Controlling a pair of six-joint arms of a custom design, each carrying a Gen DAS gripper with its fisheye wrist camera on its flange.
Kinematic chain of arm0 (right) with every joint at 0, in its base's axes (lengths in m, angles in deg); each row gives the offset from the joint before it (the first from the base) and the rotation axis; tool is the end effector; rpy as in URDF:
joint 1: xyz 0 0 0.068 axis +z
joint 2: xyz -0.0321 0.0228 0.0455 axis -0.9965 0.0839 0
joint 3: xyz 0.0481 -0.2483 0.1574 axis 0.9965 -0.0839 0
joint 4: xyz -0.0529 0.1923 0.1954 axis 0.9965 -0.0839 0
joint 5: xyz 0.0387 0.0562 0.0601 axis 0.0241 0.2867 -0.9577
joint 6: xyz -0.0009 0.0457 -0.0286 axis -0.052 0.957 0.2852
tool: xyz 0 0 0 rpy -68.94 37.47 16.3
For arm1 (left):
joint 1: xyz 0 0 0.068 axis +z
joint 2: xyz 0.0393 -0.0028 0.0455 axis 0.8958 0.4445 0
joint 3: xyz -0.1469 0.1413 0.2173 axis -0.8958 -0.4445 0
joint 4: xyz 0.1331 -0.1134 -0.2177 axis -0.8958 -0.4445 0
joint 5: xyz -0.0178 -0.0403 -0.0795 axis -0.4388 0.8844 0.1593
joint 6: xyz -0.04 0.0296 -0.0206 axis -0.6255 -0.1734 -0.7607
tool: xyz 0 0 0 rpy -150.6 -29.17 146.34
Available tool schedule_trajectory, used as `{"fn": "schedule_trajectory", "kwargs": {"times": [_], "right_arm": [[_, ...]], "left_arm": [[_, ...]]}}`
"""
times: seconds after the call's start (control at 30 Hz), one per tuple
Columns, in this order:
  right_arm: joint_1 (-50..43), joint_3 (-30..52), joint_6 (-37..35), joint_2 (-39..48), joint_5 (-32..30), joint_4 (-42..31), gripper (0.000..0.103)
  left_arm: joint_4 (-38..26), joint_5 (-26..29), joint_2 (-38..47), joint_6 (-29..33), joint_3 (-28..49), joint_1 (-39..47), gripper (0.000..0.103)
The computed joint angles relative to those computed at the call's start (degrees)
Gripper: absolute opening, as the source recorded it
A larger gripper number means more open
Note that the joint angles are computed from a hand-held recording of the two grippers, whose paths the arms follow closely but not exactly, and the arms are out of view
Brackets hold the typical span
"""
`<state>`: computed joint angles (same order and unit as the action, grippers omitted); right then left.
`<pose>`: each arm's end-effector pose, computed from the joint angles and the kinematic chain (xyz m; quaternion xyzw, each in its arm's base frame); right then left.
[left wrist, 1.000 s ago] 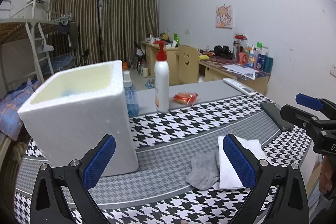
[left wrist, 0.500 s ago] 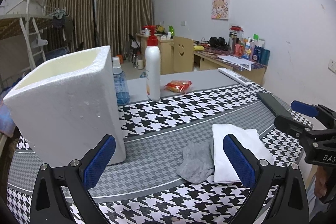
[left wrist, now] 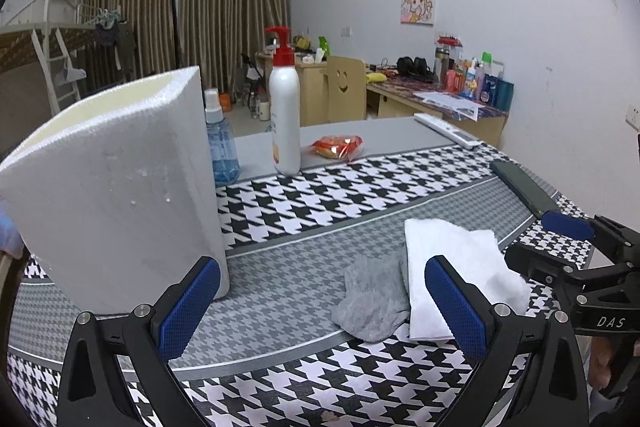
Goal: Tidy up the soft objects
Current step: 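Lower the right tool onto the white cloth and close on it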
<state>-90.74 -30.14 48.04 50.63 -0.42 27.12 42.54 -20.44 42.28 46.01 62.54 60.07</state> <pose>0.2967 -0.0237 0.1824 0.0098 0.8929 0.0397 0.4483 0.3357 -0.0323 0.1910 0.1900 0.8625 -0.1170 0.4541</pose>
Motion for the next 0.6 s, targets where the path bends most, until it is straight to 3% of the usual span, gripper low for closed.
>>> {"fn": "schedule_trajectory", "kwargs": {"times": [0.3, 0.6], "right_arm": [[-0.59, 1.66, 1.02, 3.6, -3.11, -1.63, 0.091], [0.0, 4.14, 0.59, 7.61, -5.22, -4.8, 0.069]], "left_arm": [[-0.25, -0.83, 2.11, 0.12, 0.72, -0.23, 0.102], [-0.74, -0.89, 3.17, -0.07, 1.29, -0.06, 0.102]]}}
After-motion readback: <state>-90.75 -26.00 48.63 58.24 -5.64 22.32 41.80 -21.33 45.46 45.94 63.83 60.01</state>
